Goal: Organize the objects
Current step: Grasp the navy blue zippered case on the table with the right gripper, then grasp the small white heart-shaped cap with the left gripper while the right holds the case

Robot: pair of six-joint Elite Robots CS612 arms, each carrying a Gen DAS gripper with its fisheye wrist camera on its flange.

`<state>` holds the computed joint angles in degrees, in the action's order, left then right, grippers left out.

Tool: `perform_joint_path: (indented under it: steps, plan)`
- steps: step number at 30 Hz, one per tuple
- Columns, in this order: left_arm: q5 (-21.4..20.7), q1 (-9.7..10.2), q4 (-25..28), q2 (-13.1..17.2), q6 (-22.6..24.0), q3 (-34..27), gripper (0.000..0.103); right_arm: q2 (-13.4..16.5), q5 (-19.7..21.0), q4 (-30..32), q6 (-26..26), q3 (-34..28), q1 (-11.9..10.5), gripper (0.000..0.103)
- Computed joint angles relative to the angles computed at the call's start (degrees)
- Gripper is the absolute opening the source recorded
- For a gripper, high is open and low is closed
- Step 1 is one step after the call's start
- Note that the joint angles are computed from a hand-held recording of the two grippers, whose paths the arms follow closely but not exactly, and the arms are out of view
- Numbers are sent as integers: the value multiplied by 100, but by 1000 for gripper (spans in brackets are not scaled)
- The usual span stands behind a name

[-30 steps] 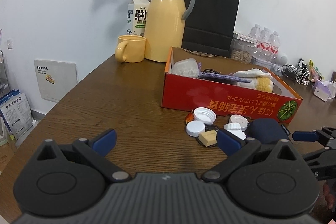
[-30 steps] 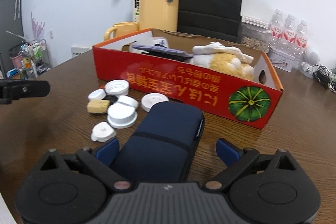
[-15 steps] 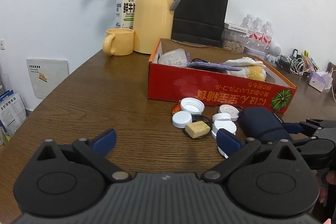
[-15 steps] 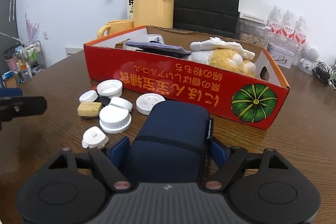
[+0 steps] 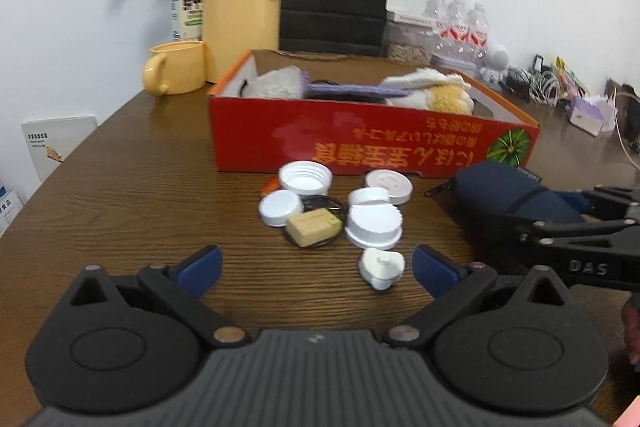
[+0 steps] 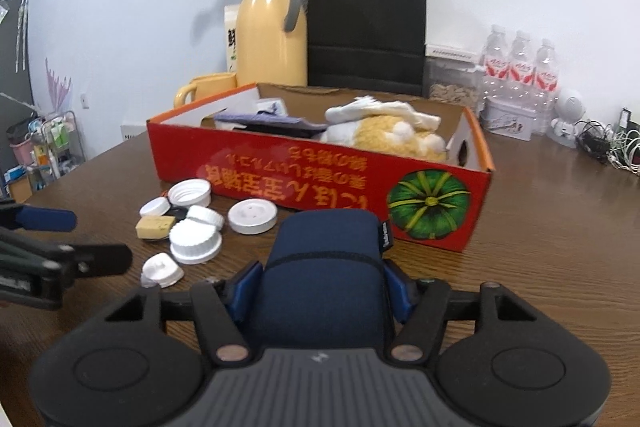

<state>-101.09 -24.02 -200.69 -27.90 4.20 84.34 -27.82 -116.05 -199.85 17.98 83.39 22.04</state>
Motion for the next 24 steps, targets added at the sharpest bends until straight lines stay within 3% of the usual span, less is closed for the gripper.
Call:
perform_joint_path:
  steps: [8,14,18,21,22,24]
  plan:
    - [181,-163,148,59,205,-99,103,-47,2,-487,55,250,-40,62]
    - [194,-215,231,62,309,-94,92,-36,63,-682,12,285,-43,62]
    - [160,-231,191,58,358,-67,69,-27,74,-766,-19,286,-39,62]
    - [141,-240,99,56,372,-37,44,-21,85,-810,-36,290,-37,62]
    - [117,-241,77,53,379,-27,28,-22,91,-818,-44,293,-40,62]
    - [24,-231,73,43,367,-12,27,-19,83,-829,-52,289,-38,62]
